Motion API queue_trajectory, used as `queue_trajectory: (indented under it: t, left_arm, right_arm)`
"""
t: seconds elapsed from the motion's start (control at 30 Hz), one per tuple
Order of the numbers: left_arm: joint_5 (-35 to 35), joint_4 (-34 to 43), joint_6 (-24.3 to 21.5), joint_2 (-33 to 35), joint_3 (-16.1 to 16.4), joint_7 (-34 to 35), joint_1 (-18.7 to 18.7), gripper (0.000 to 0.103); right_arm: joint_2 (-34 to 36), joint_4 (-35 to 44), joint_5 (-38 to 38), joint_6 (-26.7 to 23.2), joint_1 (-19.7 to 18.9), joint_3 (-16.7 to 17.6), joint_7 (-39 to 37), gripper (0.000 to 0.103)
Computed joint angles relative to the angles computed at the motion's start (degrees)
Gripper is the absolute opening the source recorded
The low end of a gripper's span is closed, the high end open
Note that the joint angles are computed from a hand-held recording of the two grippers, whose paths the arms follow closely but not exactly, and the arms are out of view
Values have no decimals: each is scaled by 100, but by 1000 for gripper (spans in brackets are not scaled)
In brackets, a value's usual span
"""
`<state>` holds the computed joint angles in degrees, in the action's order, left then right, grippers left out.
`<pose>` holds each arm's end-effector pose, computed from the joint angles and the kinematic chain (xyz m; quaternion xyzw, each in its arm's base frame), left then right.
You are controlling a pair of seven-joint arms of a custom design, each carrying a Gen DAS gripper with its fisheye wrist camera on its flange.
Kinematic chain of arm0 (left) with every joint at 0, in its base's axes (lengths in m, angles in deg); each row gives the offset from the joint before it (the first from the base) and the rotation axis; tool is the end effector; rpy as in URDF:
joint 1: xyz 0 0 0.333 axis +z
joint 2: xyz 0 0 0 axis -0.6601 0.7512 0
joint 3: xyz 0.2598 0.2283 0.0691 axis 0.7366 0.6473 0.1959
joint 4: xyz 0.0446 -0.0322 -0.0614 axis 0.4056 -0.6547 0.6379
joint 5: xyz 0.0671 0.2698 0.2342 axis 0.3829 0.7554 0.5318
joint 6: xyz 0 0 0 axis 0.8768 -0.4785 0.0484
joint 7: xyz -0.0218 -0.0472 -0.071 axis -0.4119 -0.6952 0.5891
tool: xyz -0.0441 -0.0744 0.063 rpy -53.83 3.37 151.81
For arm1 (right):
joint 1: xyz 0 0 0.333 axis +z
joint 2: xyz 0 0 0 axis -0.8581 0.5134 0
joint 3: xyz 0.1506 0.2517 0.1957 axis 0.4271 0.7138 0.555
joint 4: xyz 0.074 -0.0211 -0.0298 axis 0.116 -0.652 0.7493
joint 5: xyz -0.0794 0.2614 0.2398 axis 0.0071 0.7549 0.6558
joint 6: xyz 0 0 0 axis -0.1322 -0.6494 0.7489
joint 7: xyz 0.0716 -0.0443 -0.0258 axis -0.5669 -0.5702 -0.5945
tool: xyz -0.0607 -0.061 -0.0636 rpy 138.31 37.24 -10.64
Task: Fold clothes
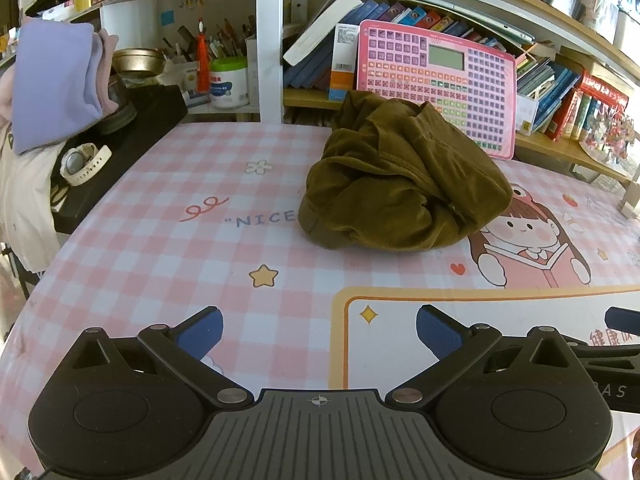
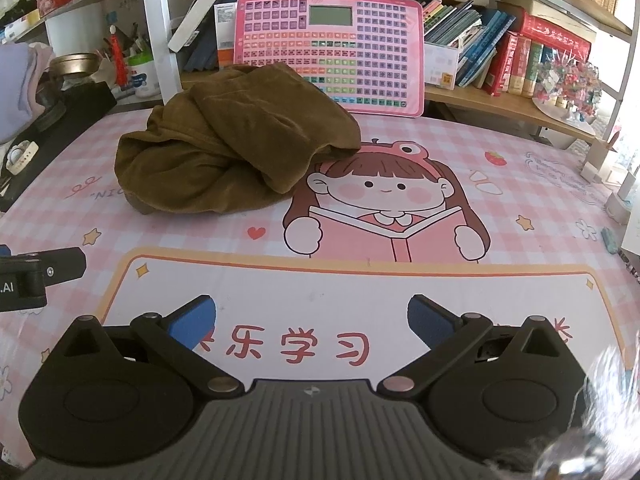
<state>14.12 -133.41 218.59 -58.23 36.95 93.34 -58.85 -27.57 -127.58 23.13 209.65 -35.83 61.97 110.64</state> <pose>0.6067 -0.2515 0.4316 -0.7504 0.5409 -0.2403 0.2943 0.6556 0.2439 0.4150 -0.7595 0.5318 -0.2084 0.3113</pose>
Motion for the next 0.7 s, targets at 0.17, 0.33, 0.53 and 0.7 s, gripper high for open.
queue_trajectory:
  t: [0.17,0.33,0.53,0.7]
  left_arm:
    - [24,-15,-3,-9,2,-31,-17,103]
    - [59,-25,6,-15,1,-63,-20,103]
    - [16,-20,0,-17,-17,-8,-6,103]
    - [-34,-18,-19,-18,-26,48,-2,103]
  right_arm:
    - [-9,-34,17,40,-7,14,-24,103]
    - [-24,-58,20,55,27,-25,0,103]
    - [-32,-74,16,67,47,-48,25,103]
    - [-35,-81,18,74,28,-31,18,103]
